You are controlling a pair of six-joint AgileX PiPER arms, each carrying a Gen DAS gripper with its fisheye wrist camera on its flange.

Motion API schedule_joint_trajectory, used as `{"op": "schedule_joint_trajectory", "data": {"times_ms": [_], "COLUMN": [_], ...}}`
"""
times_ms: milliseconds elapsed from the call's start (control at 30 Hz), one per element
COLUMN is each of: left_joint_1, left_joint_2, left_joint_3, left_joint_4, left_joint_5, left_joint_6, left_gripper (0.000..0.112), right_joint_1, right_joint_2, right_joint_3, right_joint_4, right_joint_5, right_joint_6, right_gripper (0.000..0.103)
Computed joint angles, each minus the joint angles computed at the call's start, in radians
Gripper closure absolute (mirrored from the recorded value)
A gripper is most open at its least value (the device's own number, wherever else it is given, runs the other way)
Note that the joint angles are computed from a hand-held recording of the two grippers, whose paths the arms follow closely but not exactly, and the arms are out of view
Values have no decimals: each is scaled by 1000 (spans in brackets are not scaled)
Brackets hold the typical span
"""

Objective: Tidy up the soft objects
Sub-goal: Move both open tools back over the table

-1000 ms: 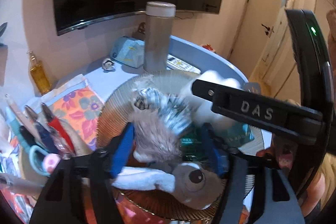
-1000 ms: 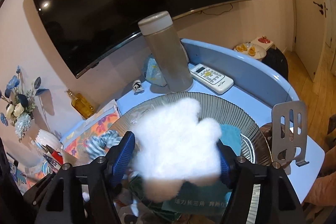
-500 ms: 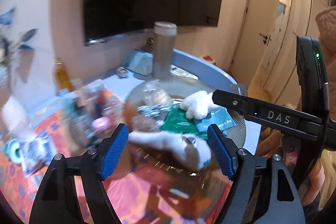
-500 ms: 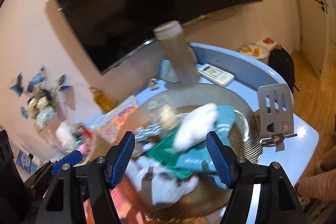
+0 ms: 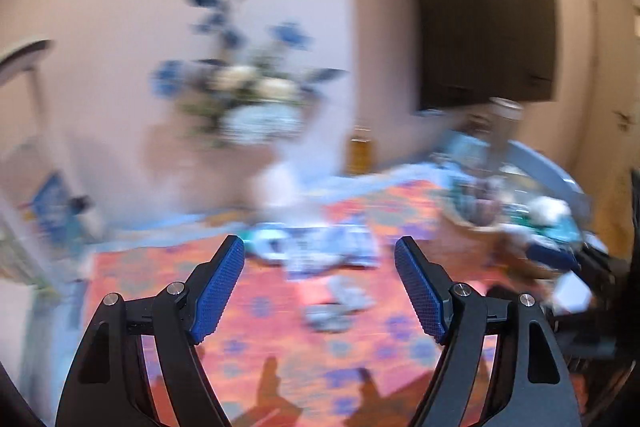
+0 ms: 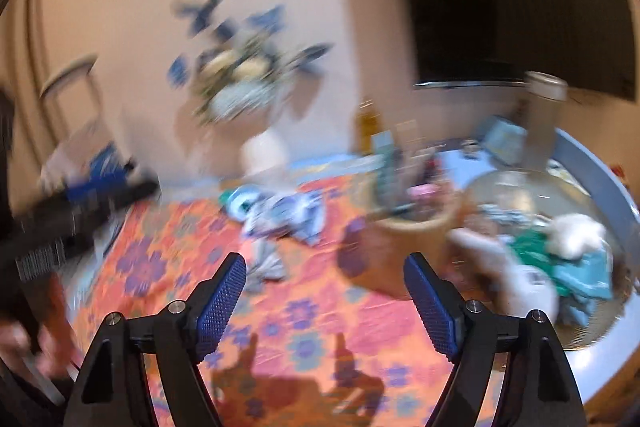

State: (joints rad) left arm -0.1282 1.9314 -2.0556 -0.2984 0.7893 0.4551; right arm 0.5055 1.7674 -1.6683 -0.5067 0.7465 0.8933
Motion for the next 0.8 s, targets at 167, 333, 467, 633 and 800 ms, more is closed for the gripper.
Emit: {"op": "schedule_joint_trajectory", "data": {"times_ms": [167,333,467,633,800], "left_joint_1": [153,191,225,222,201], "left_joint_2": [7,118,245,322,290], "left_joint_3": [70,119,62,31,100], "left_joint_4": [-216,-229,-281,-271,-201], "left_joint_5": [-67,-111,-37,-58,-134], "left_joint_6": [150,224,226,174,131], "left_gripper": [12,12,12,12,12], "right_joint_1": [57,8,1,-3,-10], "right_joint_2": [217,383,443,475,494], "right_joint_3": [-224,-307,-320,-355,-385], "right_joint_4": [33,178,193,207,230], "right_joint_5": [87,48,33,60,85], "right_joint_6": [-70,-94,-71,-85,-95], "right_gripper": [23,23,23,23,23]}}
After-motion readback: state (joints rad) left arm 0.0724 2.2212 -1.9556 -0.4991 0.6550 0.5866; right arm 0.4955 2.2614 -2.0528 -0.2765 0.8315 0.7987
